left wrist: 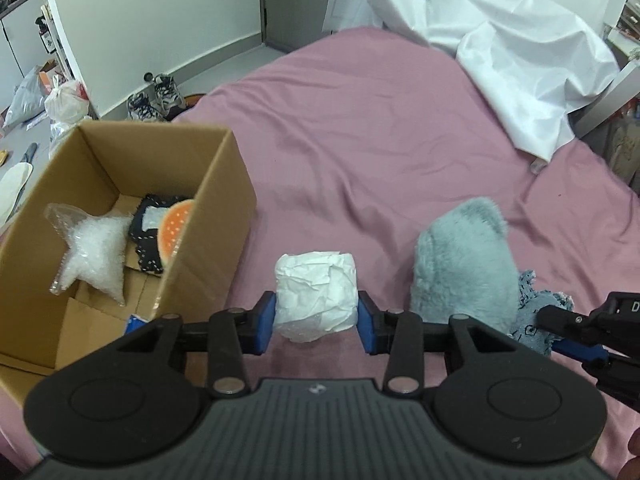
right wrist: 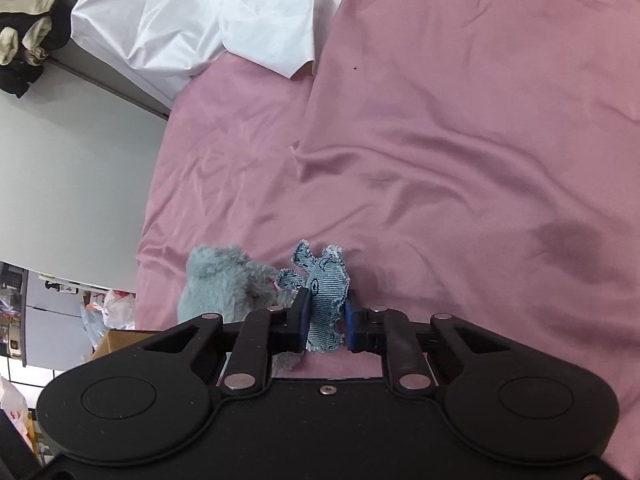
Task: Organize soft objects
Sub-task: 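Grasp the white cloth with the left tool while the right tool grasps the blue fabric, then carry the white cloth into the box and open the left tool while the right tool holds the fabric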
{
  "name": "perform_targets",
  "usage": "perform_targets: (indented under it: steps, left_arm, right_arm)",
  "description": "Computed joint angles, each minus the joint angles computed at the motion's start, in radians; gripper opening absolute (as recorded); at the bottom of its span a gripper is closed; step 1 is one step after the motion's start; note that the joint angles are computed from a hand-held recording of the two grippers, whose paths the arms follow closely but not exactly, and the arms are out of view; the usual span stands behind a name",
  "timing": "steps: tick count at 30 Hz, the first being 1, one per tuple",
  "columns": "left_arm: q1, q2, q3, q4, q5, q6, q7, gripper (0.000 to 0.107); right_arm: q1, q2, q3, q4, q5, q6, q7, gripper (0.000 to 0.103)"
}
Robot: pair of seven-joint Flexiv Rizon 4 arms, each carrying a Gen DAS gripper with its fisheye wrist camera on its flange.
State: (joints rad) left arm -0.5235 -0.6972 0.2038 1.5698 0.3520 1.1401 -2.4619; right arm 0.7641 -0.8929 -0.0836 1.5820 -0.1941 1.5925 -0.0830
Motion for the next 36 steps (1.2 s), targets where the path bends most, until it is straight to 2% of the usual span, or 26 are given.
perform_targets:
  steps: [7,15,23,30,36]
  left_arm:
    - [-0.005,0.066,0.006,0.068,0.010,0.052,-0.023,0.041]
    - [0.001,0.152,0.017,0.144,0.037,0.099,-0.054,0.041]
    - [0.029,0.237,0.015,0.224,0.075,0.130,-0.078,0.041]
    - [0.069,0.312,0.006,0.291,0.109,0.153,-0.092,0.041]
    - [0.114,0.363,-0.010,0.347,0.124,0.168,-0.090,0.041]
  right_arm:
    - [0.116,0.043,-0.139,0.081,0.033,0.069,0.052,0.017]
    - [0.237,0.068,-0.252,0.141,0.112,0.153,0.031,0.017]
    - [0.324,0.098,-0.314,0.179,0.185,0.170,-0.030,0.017]
    - [0.467,0.090,-0.448,0.198,0.251,0.177,-0.010,0.017]
    - [0.511,0.080,-0.469,0.174,0.268,0.188,-0.035,0.017]
